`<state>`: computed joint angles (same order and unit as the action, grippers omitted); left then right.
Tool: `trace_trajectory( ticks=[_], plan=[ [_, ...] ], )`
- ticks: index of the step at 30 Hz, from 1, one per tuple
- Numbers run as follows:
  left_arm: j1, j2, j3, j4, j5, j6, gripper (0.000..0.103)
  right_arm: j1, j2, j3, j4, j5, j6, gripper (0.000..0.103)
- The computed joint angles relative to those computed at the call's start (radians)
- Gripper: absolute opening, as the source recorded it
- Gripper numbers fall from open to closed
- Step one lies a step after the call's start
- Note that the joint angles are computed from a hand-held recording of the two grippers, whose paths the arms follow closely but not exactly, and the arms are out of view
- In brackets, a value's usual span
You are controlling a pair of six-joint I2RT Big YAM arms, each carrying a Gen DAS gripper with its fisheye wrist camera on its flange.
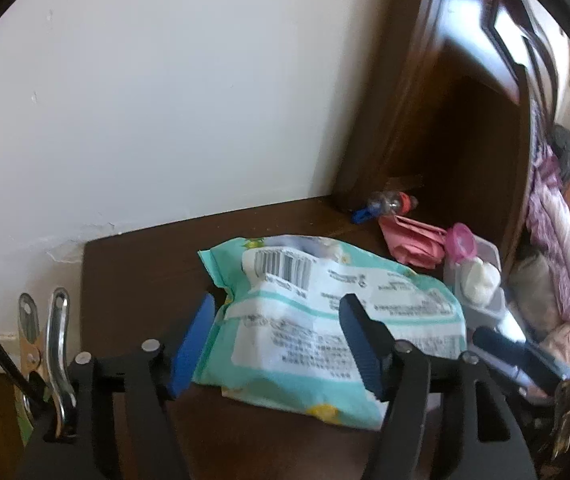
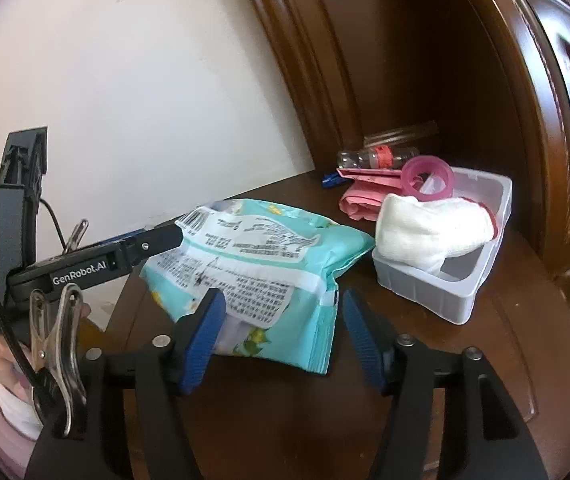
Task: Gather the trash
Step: 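Lift the wet-wipes pack and carry it down over the red bucket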
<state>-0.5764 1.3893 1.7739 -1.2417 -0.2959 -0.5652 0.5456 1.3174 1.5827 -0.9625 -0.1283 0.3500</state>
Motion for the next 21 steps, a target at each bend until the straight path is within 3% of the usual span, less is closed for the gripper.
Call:
trace_trajectory(
  ticks=[3,8,11,15,21],
  plan=[
    [0.020,0.036,0.019,-0.041,0.006,0.000,0.071,-0.009,0.023,0.018,-0.014,-0.005,0.017,0.063],
    [0.047,0.005,-0.052,0.052,0.146,-0.009,0.073,-0.020,0.044,0.027,-0.026,-0.061,0.044,0.063],
    [0.037,0.007,-0.045,0.038,0.165,0.031,0.073,-0.023,0.071,0.041,-0.042,-0.093,0.057,0.064],
    [0.007,-0.004,-0.056,0.030,0.128,0.043,0.072,-0.019,0.068,0.042,-0.043,-0.089,0.067,0.060],
    [-0.028,-0.048,-0.085,0.028,0.123,-0.004,0.058,-0.011,0.022,0.013,-0.043,-0.075,0.053,0.051]
  ],
)
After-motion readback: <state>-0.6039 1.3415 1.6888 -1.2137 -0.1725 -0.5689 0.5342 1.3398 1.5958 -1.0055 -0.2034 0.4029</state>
